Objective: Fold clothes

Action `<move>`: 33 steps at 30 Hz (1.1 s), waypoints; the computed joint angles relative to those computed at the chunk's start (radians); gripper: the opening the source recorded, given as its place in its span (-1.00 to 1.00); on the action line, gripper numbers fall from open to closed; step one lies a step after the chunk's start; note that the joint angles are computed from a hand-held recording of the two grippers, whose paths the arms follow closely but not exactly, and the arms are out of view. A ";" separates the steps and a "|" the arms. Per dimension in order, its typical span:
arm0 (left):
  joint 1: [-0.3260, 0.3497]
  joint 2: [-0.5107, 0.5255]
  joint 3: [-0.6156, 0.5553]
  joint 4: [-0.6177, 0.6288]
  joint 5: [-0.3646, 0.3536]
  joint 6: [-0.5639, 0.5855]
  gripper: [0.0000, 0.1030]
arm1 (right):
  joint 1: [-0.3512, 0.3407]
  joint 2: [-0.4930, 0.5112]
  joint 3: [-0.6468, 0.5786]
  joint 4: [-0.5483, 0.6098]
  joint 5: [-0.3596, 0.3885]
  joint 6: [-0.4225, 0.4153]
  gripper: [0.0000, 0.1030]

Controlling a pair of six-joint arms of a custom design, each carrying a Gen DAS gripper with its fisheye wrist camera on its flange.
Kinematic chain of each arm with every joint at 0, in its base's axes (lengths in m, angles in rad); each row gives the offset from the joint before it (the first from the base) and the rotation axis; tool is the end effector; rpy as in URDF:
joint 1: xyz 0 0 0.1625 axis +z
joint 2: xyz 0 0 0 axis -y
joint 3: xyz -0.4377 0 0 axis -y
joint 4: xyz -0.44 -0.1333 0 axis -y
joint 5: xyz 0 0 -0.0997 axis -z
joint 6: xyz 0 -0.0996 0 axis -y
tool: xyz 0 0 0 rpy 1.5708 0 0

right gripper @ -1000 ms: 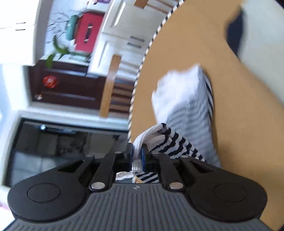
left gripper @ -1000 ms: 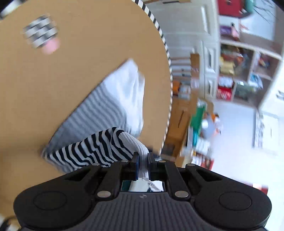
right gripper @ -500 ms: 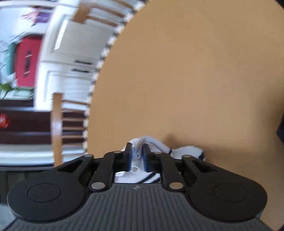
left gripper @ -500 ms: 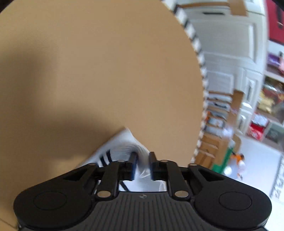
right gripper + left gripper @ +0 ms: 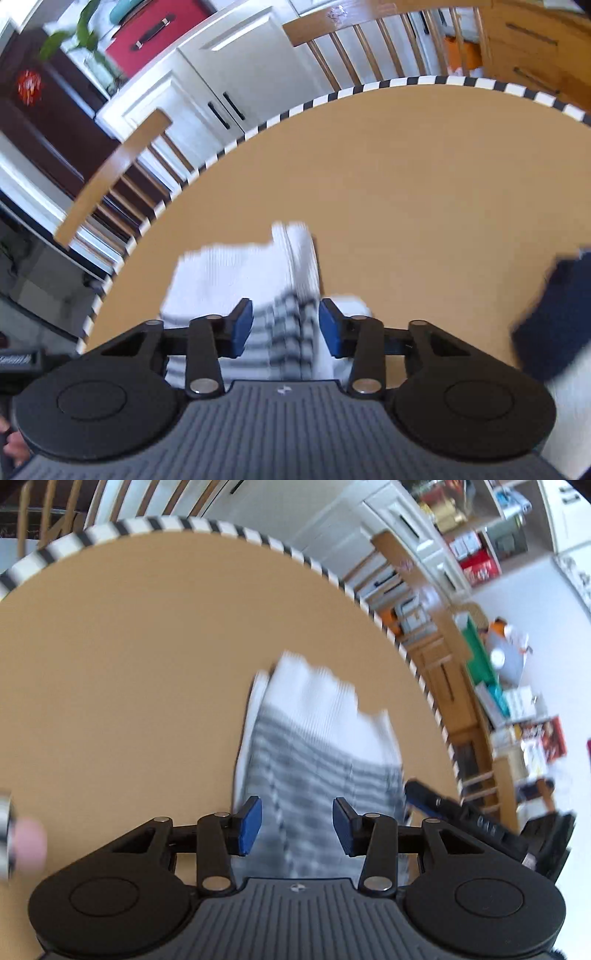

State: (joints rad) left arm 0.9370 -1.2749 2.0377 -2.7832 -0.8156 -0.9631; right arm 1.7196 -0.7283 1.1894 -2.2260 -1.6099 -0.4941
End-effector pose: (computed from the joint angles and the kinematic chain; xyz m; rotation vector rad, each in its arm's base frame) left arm -0.1734 -0.5763 0.2552 -0.6778 2.5990 -1.1868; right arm 0.2522 -0.8093 0.1796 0.9603 -2.9021 0.2829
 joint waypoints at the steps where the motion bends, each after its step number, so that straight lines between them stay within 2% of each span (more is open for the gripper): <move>1: -0.014 -0.004 0.021 0.007 0.000 -0.016 -0.13 | -0.002 -0.024 0.041 -0.024 -0.007 -0.008 -0.22; 2: -0.020 -0.004 0.033 0.018 -0.010 -0.030 -0.14 | -0.006 -0.039 0.067 -0.028 -0.012 -0.003 -0.22; 3: -0.026 -0.003 0.044 0.028 -0.021 -0.042 -0.16 | -0.006 -0.041 0.075 -0.019 -0.024 0.015 -0.45; 4: -0.030 0.000 0.048 0.050 -0.026 -0.047 -0.35 | -0.005 -0.041 0.079 -0.017 -0.038 0.020 -0.74; 5: -0.036 0.007 0.042 0.113 -0.010 -0.050 -0.85 | -0.005 -0.042 0.083 -0.018 -0.053 0.017 -0.93; 6: -0.045 0.013 0.045 0.149 0.015 -0.039 -0.85 | -0.004 -0.042 0.088 -0.020 -0.067 0.015 -0.93; 8: -0.045 0.007 0.052 0.145 0.015 -0.030 -0.86 | 0.001 -0.059 0.111 -0.053 -0.096 -0.033 -0.91; 10: -0.054 -0.019 0.060 0.167 0.021 -0.050 -0.80 | 0.001 -0.070 0.115 -0.045 -0.100 -0.019 -0.75; 11: -0.066 -0.037 0.074 0.164 0.028 -0.056 -0.57 | 0.002 -0.089 0.132 -0.058 -0.098 -0.028 -0.53; 12: -0.083 -0.055 0.099 0.139 0.038 -0.054 -0.42 | -0.001 -0.119 0.163 -0.082 -0.073 -0.060 -0.40; 13: -0.101 -0.073 0.124 0.114 0.048 -0.052 -0.11 | -0.010 -0.157 0.194 -0.076 -0.030 -0.098 -0.32; 14: -0.119 -0.092 0.148 0.090 0.059 -0.051 -0.01 | -0.021 -0.196 0.222 -0.054 0.017 -0.138 -0.14; 16: -0.150 -0.109 0.192 0.056 0.070 -0.073 0.00 | -0.042 -0.265 0.282 -0.003 0.061 -0.161 -0.08; 18: -0.158 -0.091 0.224 -0.008 0.063 -0.092 0.00 | -0.058 -0.301 0.327 0.046 0.048 -0.120 -0.06; 20: -0.154 -0.040 0.241 -0.123 0.072 -0.076 -0.09 | -0.075 -0.312 0.366 0.047 0.053 -0.076 -0.13; 21: -0.149 -0.006 0.238 -0.182 0.079 -0.060 -0.12 | -0.081 -0.309 0.380 0.036 0.057 -0.053 -0.51; 22: -0.143 0.021 0.236 -0.238 0.078 -0.037 -0.23 | -0.088 -0.306 0.393 0.025 0.062 -0.029 -0.81; 23: -0.133 0.037 0.230 -0.253 0.068 -0.042 -0.78 | -0.093 -0.306 0.403 0.015 0.064 0.005 -0.84; 24: -0.123 0.043 0.225 -0.247 0.053 -0.068 -0.90 | -0.099 -0.310 0.409 0.010 0.072 0.026 -0.85; 28: -0.128 0.026 0.246 -0.204 0.042 -0.118 -0.92 | -0.104 -0.327 0.409 -0.008 0.051 0.027 -0.85; 33: -0.183 -0.015 0.280 -0.081 0.054 -0.267 -0.92 | -0.096 -0.358 0.433 0.004 0.006 -0.033 -0.86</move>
State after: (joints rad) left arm 0.7541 -1.2899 2.3176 -2.8644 -0.7617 -1.2297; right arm 1.6235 -1.0859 1.6228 -2.2218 -1.6043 -0.5268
